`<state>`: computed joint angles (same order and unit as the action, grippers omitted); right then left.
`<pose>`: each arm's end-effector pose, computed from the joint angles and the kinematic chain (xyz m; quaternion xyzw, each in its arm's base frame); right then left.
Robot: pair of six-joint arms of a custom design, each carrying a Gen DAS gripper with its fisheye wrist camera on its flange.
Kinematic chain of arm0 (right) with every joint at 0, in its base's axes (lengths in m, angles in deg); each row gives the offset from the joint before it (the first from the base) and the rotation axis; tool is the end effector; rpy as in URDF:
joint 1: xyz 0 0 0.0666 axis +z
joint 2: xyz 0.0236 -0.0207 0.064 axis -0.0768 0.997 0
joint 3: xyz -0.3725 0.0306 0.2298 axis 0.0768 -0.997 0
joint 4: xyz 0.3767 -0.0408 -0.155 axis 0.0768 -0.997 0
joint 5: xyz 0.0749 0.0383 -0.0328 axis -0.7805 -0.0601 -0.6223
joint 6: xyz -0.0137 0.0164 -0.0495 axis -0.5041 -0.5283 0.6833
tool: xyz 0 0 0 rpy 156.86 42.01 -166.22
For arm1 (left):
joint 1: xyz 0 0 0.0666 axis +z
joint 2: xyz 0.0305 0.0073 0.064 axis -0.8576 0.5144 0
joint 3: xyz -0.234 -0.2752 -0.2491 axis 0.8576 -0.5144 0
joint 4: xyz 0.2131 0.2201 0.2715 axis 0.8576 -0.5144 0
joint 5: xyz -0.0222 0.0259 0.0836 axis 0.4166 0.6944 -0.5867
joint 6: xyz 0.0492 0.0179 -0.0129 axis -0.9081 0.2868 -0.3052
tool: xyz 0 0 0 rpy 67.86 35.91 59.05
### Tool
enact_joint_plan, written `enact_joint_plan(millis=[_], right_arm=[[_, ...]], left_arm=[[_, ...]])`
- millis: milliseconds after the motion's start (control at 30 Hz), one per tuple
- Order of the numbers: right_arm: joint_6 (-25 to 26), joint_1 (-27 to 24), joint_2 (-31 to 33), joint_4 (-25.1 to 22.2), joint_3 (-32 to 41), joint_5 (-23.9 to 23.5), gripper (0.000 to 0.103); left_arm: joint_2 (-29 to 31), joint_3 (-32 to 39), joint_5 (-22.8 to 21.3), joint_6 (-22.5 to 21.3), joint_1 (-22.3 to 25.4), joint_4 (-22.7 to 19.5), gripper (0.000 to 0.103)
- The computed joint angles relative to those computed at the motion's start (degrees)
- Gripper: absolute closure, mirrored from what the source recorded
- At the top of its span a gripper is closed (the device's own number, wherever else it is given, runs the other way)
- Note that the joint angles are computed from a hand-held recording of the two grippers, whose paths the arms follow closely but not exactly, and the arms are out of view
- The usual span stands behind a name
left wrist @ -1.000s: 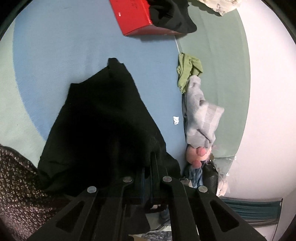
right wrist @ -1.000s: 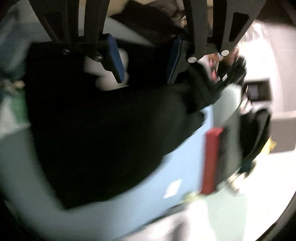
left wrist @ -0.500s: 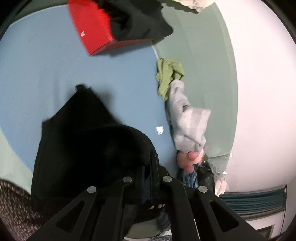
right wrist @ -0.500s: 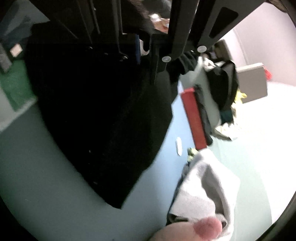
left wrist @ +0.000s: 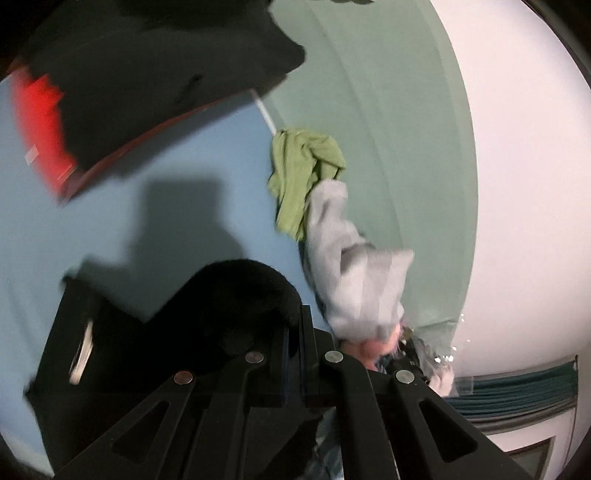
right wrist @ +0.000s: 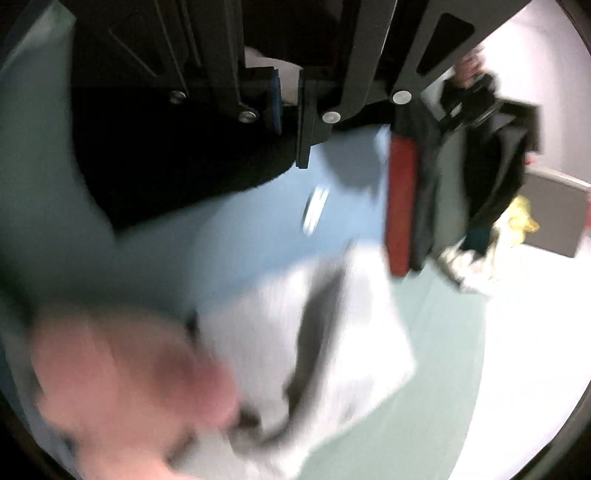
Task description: Fold clothes
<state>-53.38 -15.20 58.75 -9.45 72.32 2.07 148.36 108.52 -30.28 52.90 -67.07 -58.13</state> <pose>0.4909 -0.0776 0.4242 0.3514 0.8391 0.3137 0.2721 0.6616 -0.1157 0.4759 -0.2158 0.8533 -0.4433 0.1693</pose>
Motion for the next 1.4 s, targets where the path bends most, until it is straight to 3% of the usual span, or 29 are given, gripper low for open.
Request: enact_joint_plan(millis=[33,100,167,200,233,267,300,333,400,433,467,533,600,667,733,833,867,933,967,1033,1133,1233,1300,1333,1367,1400], right_arm=[[-1.1,-0.6,1.5,0.8,1.3,1.5,0.096],[-3.2,-1.6,4.8,1.2,4.3,4.1,0.084],[-7.2,-1.8,6.8,-1.0,6.5,6.2,0.042],[-9.2,-1.9,7.8,-2.2,7.6,7.2,0.039],[-9.6,-1.8,7.3,-1.5,7.1,7.5,0.033],[-9.8,-1.6,6.5,-0.6,6.5,7.8,0.03],[-9.9,-1.4,5.8,0.4,5.8,8.0,0.03],[-8.1,-0.8,4.3,0.9,4.4,7.6,0.03],[-3.9,0.6,0.9,1.7,1.7,6.7,0.029],[-1.7,1.3,-0.7,1.9,0.4,6.2,0.029],[0.4,2.0,-2.3,2.1,-0.7,5.8,0.029],[6.8,5.3,-4.1,-2.1,-1.8,3.6,0.031],[12.3,10.6,-3.6,-8.7,-2.5,-0.3,0.036],[15.9,15.2,-1.9,-13.7,-2.7,-4.0,0.041],[14.4,18.3,-1.5,-12.5,-4.2,-3.3,0.041],[13.5,21.9,0.3,-13.2,-4.0,-0.2,0.042],[13.5,23.0,1.0,-14.1,-3.5,2.3,0.043],[13.4,23.9,1.3,-14.4,-2.5,2.7,0.046],[13.3,24.3,1.4,-14.4,-2.0,2.8,0.071],[11.3,23.8,0.5,-11.5,-3.4,-1.2,0.096],[3.7,23.2,-1.4,-3.6,-5.2,-9.3,0.097],[-5.5,23.0,-3.2,7.0,-6.7,-14.4,0.097],[-6.4,22.9,-3.7,8.2,-6.2,-14.9,0.097],[-6.6,22.9,-4.0,8.7,-5.8,-15.0,0.097],[-6.9,22.9,-4.2,9.1,-5.5,-15.2,0.097],[-7.5,23.2,-3.9,9.8,-5.2,-15.1,0.097]], left_arm=[[1.5,2.3,-0.7,0.1,-0.2,-0.6,0.099],[4.9,6.9,-4.0,-0.3,-0.6,-2.9,0.099],[8.4,11.1,-5.9,0.1,-0.8,-6.7,0.094],[9.1,11.3,-6.3,1.1,-0.7,-7.4,0.09],[9.5,11.0,-6.8,2.5,-0.5,-7.7,0.069],[9.3,9.6,-6.9,4.1,-0.3,-6.6,0.04],[7.6,5.8,-5.4,6.4,0.1,-2.5,0.028],[5.3,0.7,-3.3,9.5,0.6,3.6,0.024],[0.2,-9.1,1.1,12.9,1.3,14.9,0.024],[-2.0,-12.6,2.3,13.1,1.4,18.0,0.024],[-4.4,-15.7,2.2,10.1,0.9,18.3,0.024],[-9.4,-20.9,0.8,0.7,-0.6,14.6,0.026],[-13.3,-24.1,-2.3,-8.3,-3.2,6.7,0.028],[-16.1,-27.3,-3.5,-9.8,-5.1,2.6,0.037],[-18.8,-30.8,-2.9,-8.1,-6.2,2.6,0.037],[-21.7,-33.1,-7.0,-9.2,-7.8,1.1,0.037],[-22.1,-33.2,-7.8,-8.8,-8.1,0.5,0.037],[-22.5,-33.6,-8.7,-7.0,-8.6,-0.2,0.037],[-22.6,-34.0,-8.4,-6.1,-8.9,0.0,0.037],[-22.9,-34.8,-7.9,-3.9,-9.8,1.2,0.037],[-23.7,-36.5,-6.4,0.1,-10.7,4.5,0.037],[-25.4,-40.2,-3.7,9.5,-10.8,14.5,0.037],[-26.5,-43.5,-0.8,17.0,-10.5,26.1,0.039],[-27.1,-45.1,0.4,20.6,-10.2,31.6,0.058],[-27.5,-45.7,0.1,21.7,-10.2,34.2,0.086],[-27.9,-45.6,-2.3,20.6,-10.4,33.9,0.099]])
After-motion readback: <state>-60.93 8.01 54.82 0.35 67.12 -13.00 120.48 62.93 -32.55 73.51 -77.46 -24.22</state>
